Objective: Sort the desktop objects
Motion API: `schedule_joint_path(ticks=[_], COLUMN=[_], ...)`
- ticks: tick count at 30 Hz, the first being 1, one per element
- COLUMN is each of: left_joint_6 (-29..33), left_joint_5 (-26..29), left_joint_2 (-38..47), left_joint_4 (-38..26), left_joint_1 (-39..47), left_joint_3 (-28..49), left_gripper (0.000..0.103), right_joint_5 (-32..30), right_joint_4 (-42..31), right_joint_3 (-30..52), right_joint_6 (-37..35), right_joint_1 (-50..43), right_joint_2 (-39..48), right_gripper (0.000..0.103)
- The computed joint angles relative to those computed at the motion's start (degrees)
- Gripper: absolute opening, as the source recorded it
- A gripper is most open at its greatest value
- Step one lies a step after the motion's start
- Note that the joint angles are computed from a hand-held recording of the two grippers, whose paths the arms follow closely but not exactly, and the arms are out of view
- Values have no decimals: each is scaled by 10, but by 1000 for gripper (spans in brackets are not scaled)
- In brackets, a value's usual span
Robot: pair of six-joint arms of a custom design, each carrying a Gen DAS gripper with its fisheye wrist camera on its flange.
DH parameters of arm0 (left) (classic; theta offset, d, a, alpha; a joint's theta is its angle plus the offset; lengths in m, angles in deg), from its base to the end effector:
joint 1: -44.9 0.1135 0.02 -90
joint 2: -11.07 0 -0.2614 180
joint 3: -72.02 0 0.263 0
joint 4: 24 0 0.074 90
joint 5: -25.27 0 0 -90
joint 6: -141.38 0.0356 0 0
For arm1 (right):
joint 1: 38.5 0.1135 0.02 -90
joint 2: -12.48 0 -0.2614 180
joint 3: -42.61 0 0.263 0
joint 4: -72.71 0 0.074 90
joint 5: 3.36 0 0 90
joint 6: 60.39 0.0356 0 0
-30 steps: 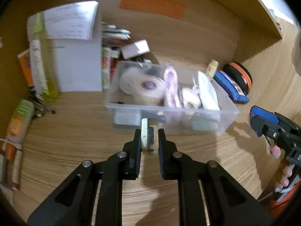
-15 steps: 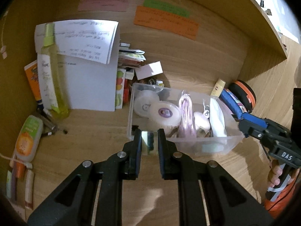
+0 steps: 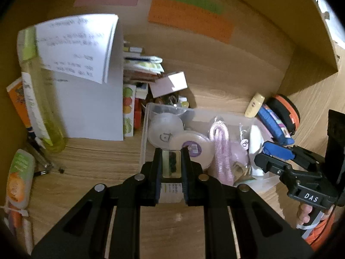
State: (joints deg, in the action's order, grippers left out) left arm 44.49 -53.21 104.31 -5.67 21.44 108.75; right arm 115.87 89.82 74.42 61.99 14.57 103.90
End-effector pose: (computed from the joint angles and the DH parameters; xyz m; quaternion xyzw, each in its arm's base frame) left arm 0.2407 -0.1122 0.0878 0.1724 0.8793 -0.2009 0.3960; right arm 0.1563 0.1790 0.0770 -0.0591 0.8895 0.0948 0.4430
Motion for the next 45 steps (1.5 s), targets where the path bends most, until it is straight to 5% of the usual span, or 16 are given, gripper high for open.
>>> schedule_joint_path(ticks=[15,27,35,41,45], left_joint_6=[3,6,2,-7,-17], left_joint_5=[2,-37,-80,-118,-159], left_joint_2=[55,-31,-131,-232,-319], left_joint_4=[0,13,20,-10,-47], left_joint_1=[4,-16,-39,-67,-95], left_joint_3=[34,-29,-98,-151,-186], left_gripper=[15,39,60,70,80], right_joint_5=[36,96,193,251,289], right_joint_4=[-2,-36,-136,-235,-314], right_joint_3=[43,25,19,27,40], right_joint_6=[-22,-1,69,140,211], right_joint_1=[11,51,121,187,237], right_joint_2=[71,15,-43,-73,-82], right_gripper=[45,61,81,86,102])
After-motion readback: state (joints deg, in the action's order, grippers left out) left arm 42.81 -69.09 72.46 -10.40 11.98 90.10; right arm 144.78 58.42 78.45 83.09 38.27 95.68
